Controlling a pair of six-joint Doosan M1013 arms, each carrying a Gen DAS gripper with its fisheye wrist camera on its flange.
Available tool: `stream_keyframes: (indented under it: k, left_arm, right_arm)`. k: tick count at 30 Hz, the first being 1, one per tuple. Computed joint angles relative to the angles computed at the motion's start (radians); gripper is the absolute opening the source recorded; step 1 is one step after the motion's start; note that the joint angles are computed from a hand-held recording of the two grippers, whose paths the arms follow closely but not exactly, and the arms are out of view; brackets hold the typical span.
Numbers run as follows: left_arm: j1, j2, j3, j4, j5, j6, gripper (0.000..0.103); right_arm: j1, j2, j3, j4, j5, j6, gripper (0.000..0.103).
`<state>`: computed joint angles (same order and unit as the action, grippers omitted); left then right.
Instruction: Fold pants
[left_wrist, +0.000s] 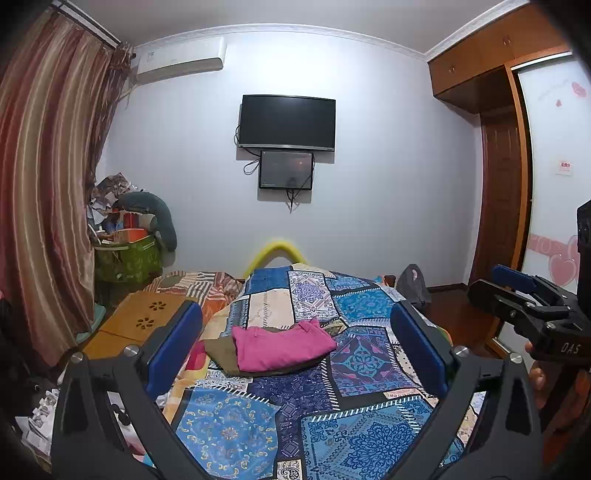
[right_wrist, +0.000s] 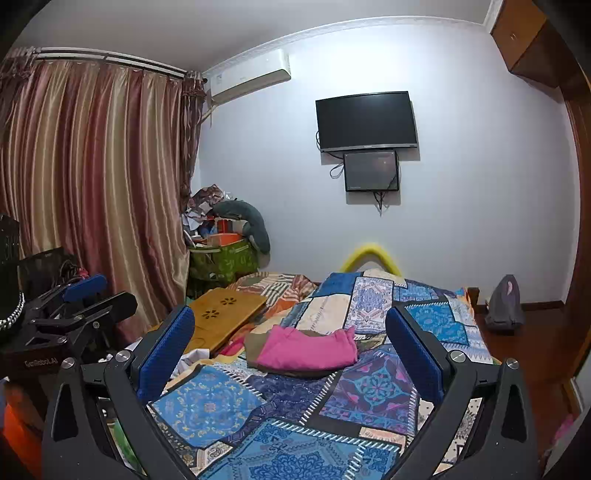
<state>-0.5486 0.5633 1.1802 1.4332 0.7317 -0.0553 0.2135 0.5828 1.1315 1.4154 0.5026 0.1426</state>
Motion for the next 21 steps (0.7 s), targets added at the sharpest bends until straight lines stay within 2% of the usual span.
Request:
stream_keyframes:
  k: [21]
  left_arm:
    - [0.003,0.011,-0.015,-0.033,-0.007,0.034,0.103]
  right_arm:
    - [-0.003,0.002,-0.010,-0.050,0.020,0.050,0.103]
